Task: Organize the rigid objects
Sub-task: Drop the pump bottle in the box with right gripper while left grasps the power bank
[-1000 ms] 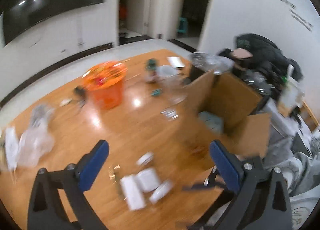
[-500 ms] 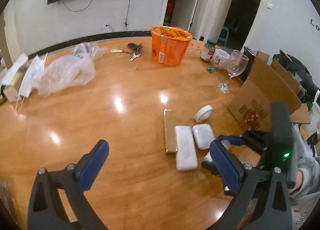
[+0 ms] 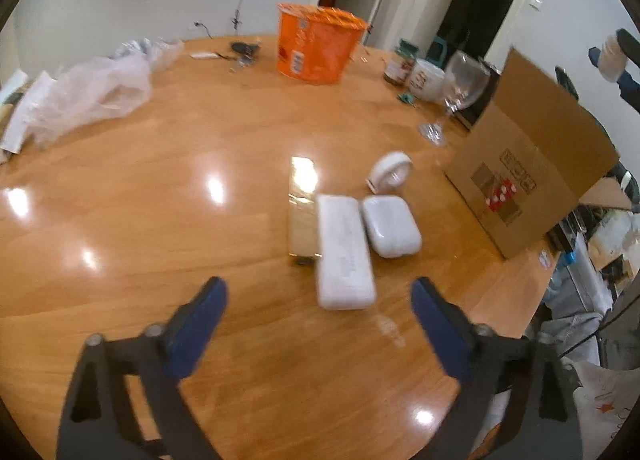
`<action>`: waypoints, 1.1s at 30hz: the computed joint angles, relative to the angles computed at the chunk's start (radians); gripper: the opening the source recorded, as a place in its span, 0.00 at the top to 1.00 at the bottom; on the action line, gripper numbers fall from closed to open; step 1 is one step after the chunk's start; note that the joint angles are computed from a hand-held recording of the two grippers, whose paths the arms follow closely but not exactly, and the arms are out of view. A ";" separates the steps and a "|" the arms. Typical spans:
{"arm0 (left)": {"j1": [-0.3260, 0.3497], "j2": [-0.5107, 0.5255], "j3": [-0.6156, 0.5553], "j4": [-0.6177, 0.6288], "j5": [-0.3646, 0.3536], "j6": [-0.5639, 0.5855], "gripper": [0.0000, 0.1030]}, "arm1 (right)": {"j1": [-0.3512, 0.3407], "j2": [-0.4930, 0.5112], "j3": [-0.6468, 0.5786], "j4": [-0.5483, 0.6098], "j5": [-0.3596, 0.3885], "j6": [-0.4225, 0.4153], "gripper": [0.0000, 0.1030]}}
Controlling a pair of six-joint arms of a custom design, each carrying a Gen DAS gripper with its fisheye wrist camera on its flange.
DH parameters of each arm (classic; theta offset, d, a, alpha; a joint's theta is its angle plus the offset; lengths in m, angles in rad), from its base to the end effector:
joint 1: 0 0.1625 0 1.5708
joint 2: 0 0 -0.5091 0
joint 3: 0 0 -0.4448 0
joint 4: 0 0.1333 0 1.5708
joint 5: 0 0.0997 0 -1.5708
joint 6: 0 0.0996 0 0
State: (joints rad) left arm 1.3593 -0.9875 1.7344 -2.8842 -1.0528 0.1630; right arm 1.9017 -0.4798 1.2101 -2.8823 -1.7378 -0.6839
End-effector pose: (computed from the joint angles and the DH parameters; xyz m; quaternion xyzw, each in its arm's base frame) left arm 0.0238 -0.7593 0.2657 0.1025 0.9252 -0.2760 0.2393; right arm 0.4094 -0.8324 0.0734 0.4430 -0.8461 0.2671 0.1288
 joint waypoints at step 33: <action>-0.132 0.005 -0.001 -0.192 0.229 0.129 0.69 | -0.009 -0.038 0.083 -0.151 -0.044 -0.350 0.02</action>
